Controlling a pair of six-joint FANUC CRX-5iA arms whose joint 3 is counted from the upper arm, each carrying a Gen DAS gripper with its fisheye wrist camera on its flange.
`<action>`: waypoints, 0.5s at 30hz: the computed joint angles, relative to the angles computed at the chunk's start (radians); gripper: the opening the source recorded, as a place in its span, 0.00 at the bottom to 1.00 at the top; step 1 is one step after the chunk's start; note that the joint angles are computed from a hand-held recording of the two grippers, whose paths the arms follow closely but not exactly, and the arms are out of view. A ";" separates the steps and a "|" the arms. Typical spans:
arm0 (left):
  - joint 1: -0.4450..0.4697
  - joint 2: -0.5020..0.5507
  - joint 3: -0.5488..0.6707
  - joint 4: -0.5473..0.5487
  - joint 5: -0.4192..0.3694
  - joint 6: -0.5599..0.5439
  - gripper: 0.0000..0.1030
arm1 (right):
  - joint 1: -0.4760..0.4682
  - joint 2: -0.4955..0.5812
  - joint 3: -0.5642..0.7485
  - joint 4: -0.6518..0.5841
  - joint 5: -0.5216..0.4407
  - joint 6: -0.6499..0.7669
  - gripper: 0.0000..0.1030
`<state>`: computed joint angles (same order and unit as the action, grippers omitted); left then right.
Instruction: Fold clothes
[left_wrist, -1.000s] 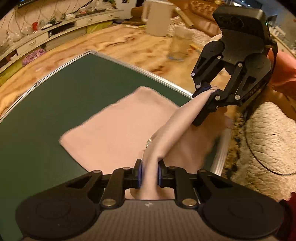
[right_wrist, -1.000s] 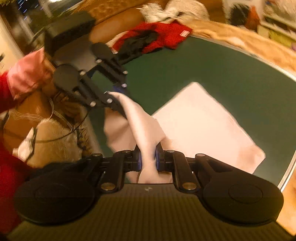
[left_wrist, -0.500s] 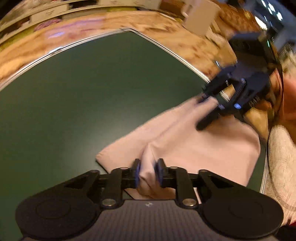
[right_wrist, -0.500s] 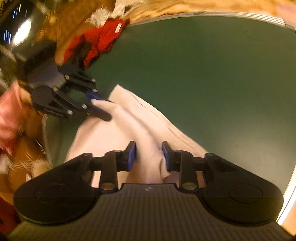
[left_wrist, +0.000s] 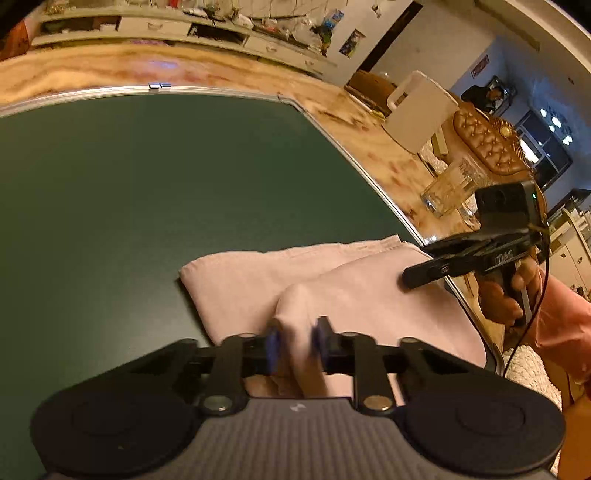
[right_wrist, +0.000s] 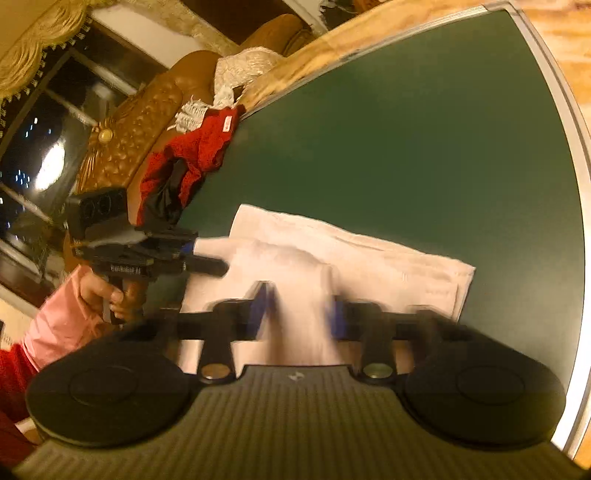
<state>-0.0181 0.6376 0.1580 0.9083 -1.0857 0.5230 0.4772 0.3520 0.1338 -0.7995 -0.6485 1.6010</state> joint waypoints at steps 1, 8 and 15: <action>-0.001 -0.009 -0.014 0.016 0.011 -0.008 0.12 | 0.006 0.002 0.001 0.017 0.015 -0.002 0.14; -0.028 -0.037 -0.040 0.037 0.120 -0.025 0.09 | 0.055 0.011 0.001 0.111 0.128 -0.085 0.13; -0.048 -0.033 -0.046 -0.003 0.230 0.021 0.09 | 0.110 0.049 -0.013 0.324 0.200 -0.309 0.16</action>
<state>-0.0656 0.6046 0.1118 0.9057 -0.8561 0.5442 0.5867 0.4012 0.1210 -0.4753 -0.4483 1.2915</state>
